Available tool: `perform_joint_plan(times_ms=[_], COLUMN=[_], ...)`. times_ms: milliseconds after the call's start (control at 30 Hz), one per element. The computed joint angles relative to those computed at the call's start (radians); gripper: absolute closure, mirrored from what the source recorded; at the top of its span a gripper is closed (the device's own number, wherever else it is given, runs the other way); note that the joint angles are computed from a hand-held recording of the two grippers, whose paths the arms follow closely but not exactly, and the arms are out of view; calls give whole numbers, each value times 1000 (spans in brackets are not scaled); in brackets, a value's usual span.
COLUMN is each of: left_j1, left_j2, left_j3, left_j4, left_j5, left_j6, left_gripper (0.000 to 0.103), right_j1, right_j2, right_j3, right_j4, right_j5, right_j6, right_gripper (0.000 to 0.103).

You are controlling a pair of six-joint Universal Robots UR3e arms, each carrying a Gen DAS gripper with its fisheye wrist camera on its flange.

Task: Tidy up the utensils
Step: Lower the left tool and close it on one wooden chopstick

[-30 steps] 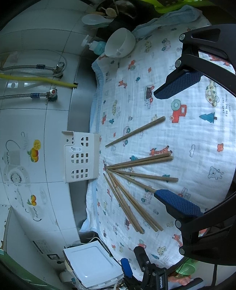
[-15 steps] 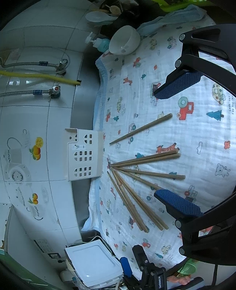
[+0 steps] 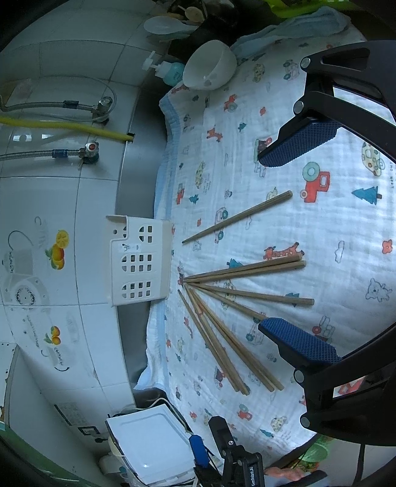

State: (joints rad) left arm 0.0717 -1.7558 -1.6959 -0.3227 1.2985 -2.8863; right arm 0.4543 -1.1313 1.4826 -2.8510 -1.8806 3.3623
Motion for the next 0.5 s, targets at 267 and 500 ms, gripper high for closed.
perform_joint_plan(times_ms=[267,500], left_j1=[66,127], left_j2=[-40,-102], left_j3=[14,59], left_j4=[-10,-61], left_j5=[-52,-110], left_j6=[34,42], left_gripper=[7,32], right_j1=[-27,-70], right_j2=[7,31], right_j3=[17,11], right_j4=[-19,-19], right_j5=[16,62], right_j6=[-10,-21], right_gripper=[7,8])
